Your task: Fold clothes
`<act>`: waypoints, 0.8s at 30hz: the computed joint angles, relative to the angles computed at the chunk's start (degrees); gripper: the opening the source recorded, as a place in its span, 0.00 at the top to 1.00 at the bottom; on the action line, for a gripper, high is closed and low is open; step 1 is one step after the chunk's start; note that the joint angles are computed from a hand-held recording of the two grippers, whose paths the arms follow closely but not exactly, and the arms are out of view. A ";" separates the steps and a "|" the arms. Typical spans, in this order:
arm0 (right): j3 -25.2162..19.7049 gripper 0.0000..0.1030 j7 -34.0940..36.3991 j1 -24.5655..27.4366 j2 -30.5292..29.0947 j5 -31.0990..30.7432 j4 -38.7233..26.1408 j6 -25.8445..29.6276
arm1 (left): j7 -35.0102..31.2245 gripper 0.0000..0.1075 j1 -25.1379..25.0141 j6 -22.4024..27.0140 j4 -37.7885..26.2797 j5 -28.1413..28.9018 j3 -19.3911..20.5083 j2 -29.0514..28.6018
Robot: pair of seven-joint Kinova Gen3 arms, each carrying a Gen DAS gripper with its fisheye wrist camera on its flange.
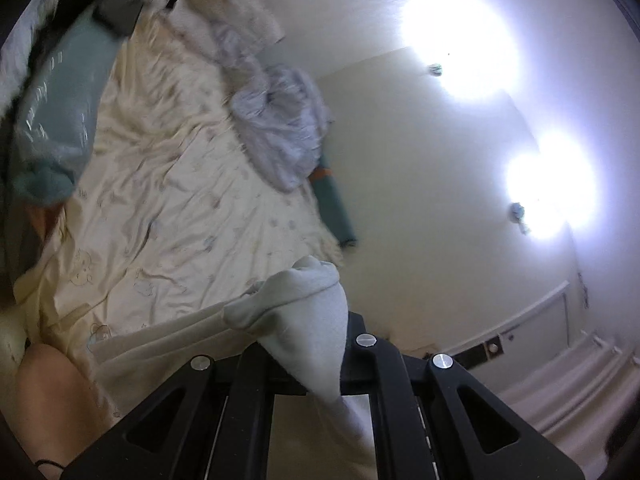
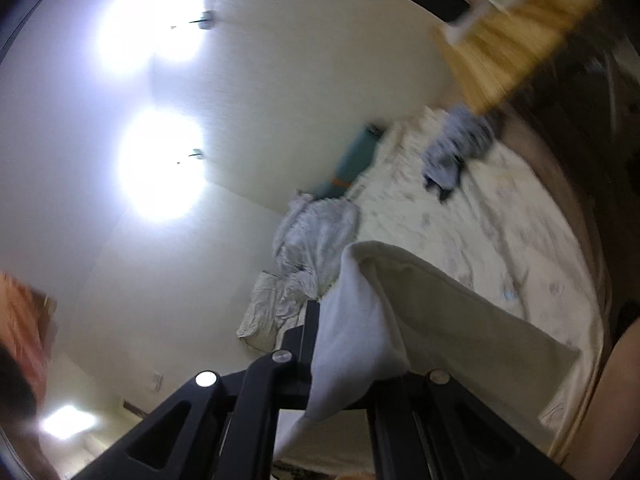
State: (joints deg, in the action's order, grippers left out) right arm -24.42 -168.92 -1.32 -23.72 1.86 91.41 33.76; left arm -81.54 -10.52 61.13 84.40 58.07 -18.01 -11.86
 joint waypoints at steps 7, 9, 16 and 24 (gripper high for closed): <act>9.54 0.98 -10.55 -8.97 15.71 6.84 5.63 -8.29 | 7.04 0.96 1.67 -12.39 -0.24 -11.07 10.34 15.61; 13.61 0.98 -8.55 -11.47 21.02 4.78 6.31 -11.33 | 9.74 0.96 1.01 -14.13 -1.50 -14.28 14.01 20.91; 12.04 0.98 0.40 -5.02 36.57 -5.45 1.98 -14.69 | 21.25 0.96 3.57 -13.05 -12.86 -27.49 16.88 34.81; 1.57 0.96 5.64 5.00 46.35 -7.06 -7.31 -9.99 | 27.79 0.93 0.27 -4.67 -25.54 -31.71 22.19 44.73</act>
